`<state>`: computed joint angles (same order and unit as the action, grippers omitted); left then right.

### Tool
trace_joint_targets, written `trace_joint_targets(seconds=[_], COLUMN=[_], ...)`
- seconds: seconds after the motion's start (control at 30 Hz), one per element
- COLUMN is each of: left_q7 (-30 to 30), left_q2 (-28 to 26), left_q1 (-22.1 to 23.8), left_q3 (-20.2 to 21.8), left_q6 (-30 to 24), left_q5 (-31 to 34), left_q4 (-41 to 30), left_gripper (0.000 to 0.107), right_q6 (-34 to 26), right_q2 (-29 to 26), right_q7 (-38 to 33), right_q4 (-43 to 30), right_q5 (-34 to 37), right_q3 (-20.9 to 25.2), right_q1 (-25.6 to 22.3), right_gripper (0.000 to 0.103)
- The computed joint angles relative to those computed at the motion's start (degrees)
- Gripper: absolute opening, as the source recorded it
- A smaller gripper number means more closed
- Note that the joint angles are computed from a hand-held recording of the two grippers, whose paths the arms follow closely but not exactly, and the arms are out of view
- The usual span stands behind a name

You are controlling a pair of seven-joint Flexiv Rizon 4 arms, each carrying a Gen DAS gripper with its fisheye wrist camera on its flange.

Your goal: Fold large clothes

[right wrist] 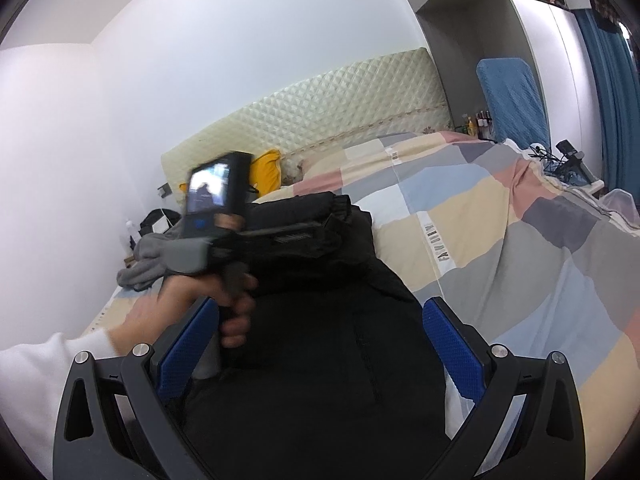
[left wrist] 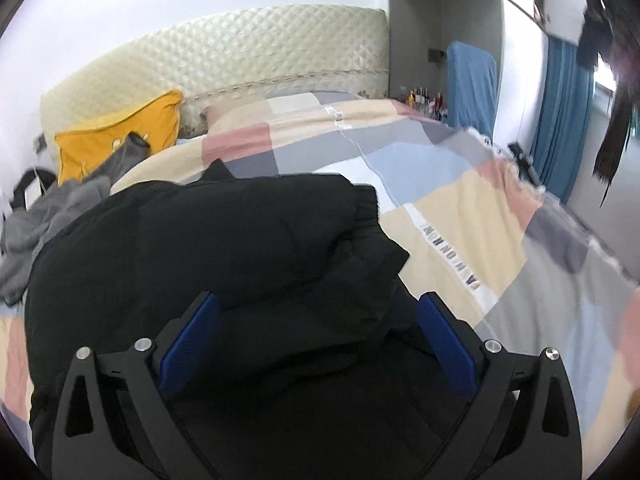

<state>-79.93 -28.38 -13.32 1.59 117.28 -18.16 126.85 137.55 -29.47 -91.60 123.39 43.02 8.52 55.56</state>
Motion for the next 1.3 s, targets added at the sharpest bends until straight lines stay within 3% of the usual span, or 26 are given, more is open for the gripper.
trace_joint_targets(seconds=[0.07, 0.23, 0.37, 0.43, 0.5, 0.57, 0.63, 0.7, 0.87, 0.93, 1.07, 1.3], left_q7=[-1.4, 0.6, -1.8, -3.3, -5.0, -7.5, -9.3, -9.4, -4.3, -3.4, -3.1, -3.9], left_q2=[3.2, 10.3, 14.1, 14.4, 13.8, 12.6, 10.2, 7.6, -1.0, -3.4, -7.1, -10.2], left_q1=[3.0, 6.1, 14.5, 17.4, 20.3, 24.5, 27.8, 28.4, 22.0, 25.3, 30.0, 31.5], left_q3=[-0.7, 2.8, 1.6, 1.3, 0.6, -1.6, -3.2, -3.0, 3.8, 1.1, -3.0, -4.9], left_q6=[0.9, 1.0, -0.6, -1.4, -2.6, -3.7, -4.3, -4.9, -5.6, -6.1, -4.7, -4.2], left_q5=[2.2, 2.2, 6.4, 7.7, 9.0, 11.8, 13.7, 13.9, 9.2, 10.2, 12.4, 13.3], left_q4=[2.4, 6.1, 6.9, 6.6, 5.7, 4.5, 2.8, 1.2, -4.2, -5.6, -7.3, -9.1], left_gripper=[0.099, 0.099, 0.099, 0.099, 0.099, 0.099, 0.099, 0.099, 0.099, 0.099, 0.099, 0.101], right_q6=[-0.7, -7.0, -14.1, -17.9, -24.4, -31.8, -35.8, -40.6, -52.0, -55.0, -51.6, -50.1], right_q2=[0.4, 2.2, 2.4, 1.2, -1.4, -6.0, -11.2, -17.2, -29.3, -32.8, -36.5, -39.2], right_q7=[-0.5, -3.7, -13.7, -14.6, -13.1, -10.1, -6.6, -2.6, 6.3, 9.6, 10.7, 11.5], right_q4=[-0.1, -2.7, -10.6, -14.7, -20.5, -27.3, -32.6, -39.8, -56.4, -60.3, -62.6, -66.6], right_q5=[0.4, -1.9, 0.7, -0.5, -2.3, -3.4, -6.0, -9.0, -15.2, -17.3, -20.4, -25.0], right_q3=[-0.2, -2.6, -12.7, -15.6, -20.4, -28.6, -34.3, -37.1, -36.0, -36.2, -35.0, -27.9], right_q1=[0.3, 1.1, 7.9, 8.7, 10.2, 14.2, 16.3, 15.8, 9.7, 8.4, 6.8, 1.8], right_gripper=[0.103, 0.102, 0.102, 0.103, 0.102, 0.103, 0.103, 0.103, 0.103, 0.103, 0.103, 0.103])
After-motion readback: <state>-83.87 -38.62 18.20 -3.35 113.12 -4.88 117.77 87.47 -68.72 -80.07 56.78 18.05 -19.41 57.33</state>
